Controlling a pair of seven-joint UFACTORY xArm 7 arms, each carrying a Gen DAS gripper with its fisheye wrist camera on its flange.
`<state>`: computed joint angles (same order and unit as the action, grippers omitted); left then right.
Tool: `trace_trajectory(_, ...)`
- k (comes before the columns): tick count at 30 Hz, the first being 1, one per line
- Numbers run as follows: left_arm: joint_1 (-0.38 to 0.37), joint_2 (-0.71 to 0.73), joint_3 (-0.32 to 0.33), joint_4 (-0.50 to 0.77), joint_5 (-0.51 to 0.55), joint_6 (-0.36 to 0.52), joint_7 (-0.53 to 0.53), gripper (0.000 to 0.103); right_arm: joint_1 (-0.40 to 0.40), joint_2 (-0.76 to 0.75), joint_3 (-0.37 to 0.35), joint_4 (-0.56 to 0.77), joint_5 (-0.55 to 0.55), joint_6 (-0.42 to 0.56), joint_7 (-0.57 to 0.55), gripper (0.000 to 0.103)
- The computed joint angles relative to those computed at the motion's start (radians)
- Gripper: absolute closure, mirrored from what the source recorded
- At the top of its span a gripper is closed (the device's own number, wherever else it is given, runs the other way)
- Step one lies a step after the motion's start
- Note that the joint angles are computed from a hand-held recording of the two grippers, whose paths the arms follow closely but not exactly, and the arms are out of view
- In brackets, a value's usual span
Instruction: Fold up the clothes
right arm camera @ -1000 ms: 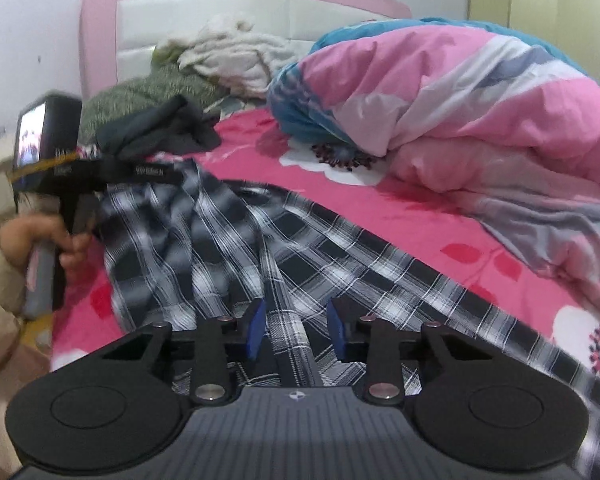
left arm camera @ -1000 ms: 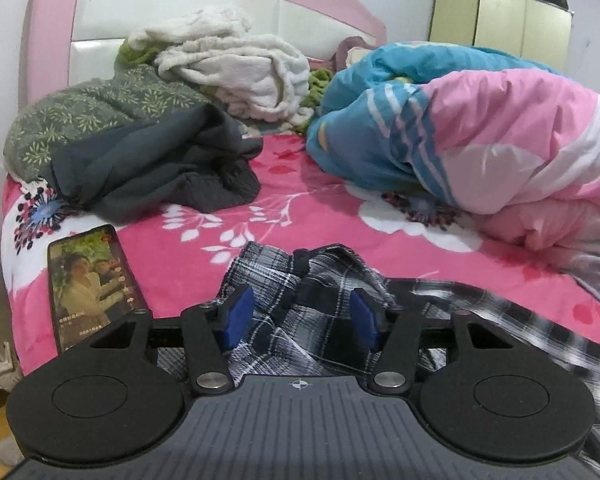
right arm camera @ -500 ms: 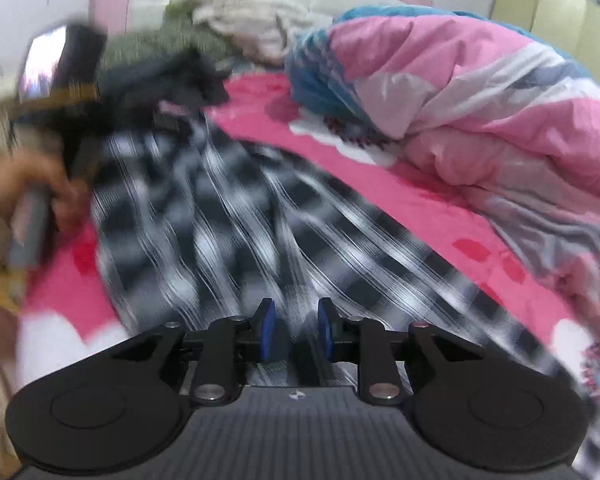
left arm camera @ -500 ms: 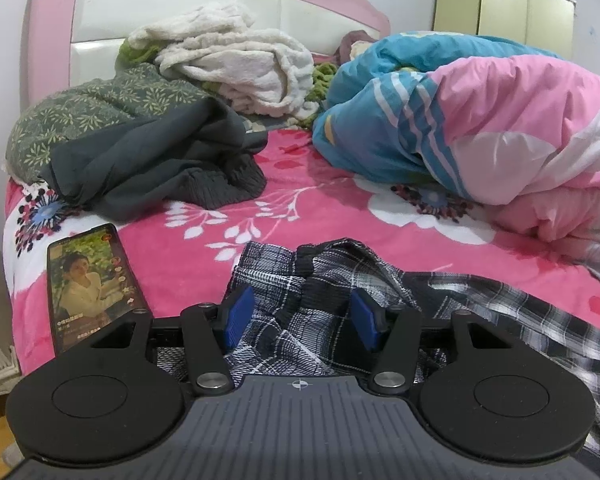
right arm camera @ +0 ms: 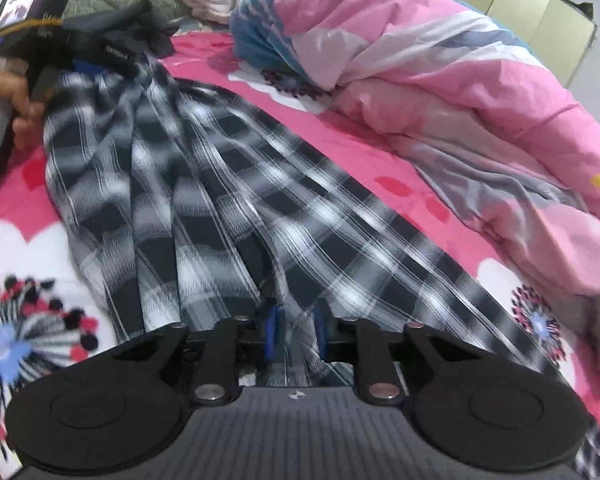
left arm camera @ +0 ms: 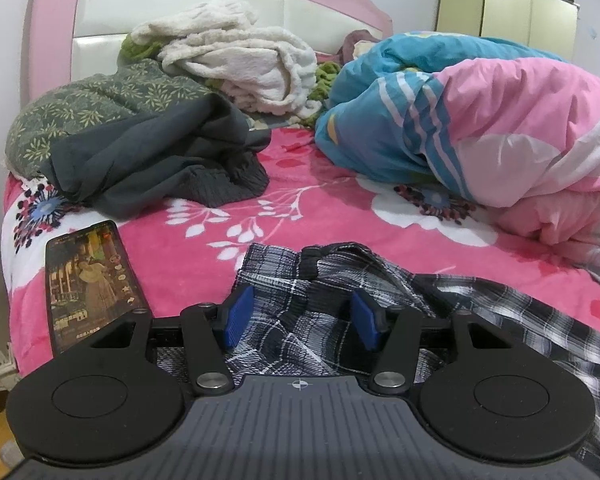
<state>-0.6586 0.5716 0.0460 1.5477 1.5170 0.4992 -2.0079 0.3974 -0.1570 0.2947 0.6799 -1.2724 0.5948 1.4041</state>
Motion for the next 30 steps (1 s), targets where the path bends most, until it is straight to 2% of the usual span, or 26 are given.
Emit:
trace_trajectory(1,0.0,0.0,0.0,0.0,-0.001,0.001,-0.001,0.049,0.004,-0.004,0.007,-0.003,-0.003,0.019,0.003,0.102)
trace_trajectory(7,-0.002,0.006,0.003,0.006,-0.013,0.011,0.005,0.049,-0.007,-0.038,0.021,0.036,-0.108,0.156,0.055,0.103)
trace_trajectory(12,-0.007,0.012,0.005,0.015,-0.025,0.023,0.011,0.049,-0.043,0.004,-0.022,0.125,-0.217,0.165,0.033,0.103)
trace_trajectory(19,-0.02,0.029,0.015,0.038,-0.052,0.045,0.039,0.049,-0.081,0.144,-0.104,0.264,-0.267,0.101,-0.011,0.103)
trace_trajectory(22,-0.026,0.036,0.02,0.046,-0.064,0.053,0.051,0.048,-0.09,0.204,-0.136,0.295,-0.235,0.058,-0.008,0.103)
trace_trajectory(23,-0.028,0.038,0.022,0.048,-0.068,0.057,0.055,0.048,-0.098,0.226,-0.149,0.303,-0.179,0.024,-0.038,0.102)
trace_trajectory(28,-0.037,0.04,0.029,0.052,-0.079,0.061,0.062,0.048,-0.113,0.222,-0.184,0.263,-0.108,-0.058,-0.043,0.082)
trace_trajectory(30,-0.037,0.039,0.031,0.051,-0.08,0.057,0.059,0.048,-0.131,0.16,-0.196,0.225,-0.151,-0.166,0.028,0.076)
